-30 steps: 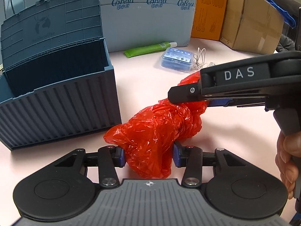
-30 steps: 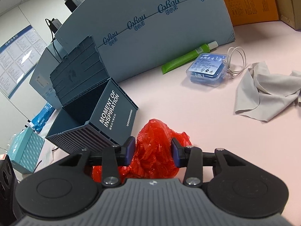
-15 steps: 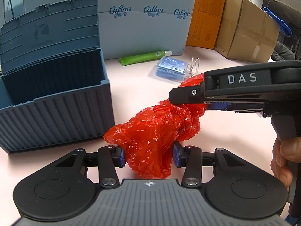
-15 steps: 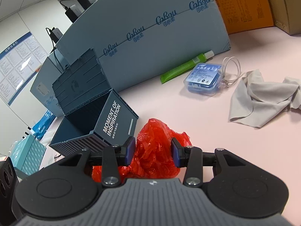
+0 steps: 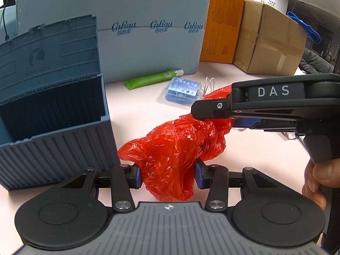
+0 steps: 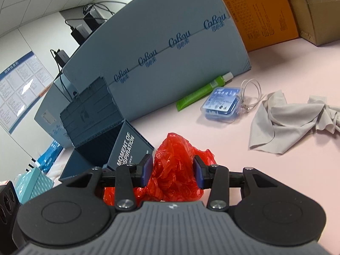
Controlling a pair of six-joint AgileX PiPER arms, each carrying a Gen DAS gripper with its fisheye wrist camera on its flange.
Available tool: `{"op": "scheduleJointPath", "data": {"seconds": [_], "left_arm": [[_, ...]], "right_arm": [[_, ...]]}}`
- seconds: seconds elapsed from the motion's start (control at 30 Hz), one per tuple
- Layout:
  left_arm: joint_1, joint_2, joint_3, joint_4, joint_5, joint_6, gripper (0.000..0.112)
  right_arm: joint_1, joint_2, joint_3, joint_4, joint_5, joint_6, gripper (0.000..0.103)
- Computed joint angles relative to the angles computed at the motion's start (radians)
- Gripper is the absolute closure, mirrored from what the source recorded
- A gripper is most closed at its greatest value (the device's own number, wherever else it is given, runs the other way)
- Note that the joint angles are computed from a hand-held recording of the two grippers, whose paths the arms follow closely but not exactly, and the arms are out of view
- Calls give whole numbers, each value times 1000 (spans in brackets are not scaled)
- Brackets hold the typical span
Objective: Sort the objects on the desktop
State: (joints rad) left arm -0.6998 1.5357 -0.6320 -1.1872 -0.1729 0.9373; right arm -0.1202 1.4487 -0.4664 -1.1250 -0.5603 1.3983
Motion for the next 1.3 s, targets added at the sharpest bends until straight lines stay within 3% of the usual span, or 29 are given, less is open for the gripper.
{"op": "scheduleJointPath", "data": {"seconds": [0.3, 0.97, 1.3], "left_arm": [[7, -8, -16, 47, 3, -27, 72], [57, -42, -28, 331, 22, -253, 72], [112, -61, -38, 663, 54, -550, 72]], "right_arm": [[2, -17, -6, 39, 3, -24, 59], [59, -54, -7, 233, 26, -153, 58], [123, -66, -17, 390, 60, -261, 57]]}}
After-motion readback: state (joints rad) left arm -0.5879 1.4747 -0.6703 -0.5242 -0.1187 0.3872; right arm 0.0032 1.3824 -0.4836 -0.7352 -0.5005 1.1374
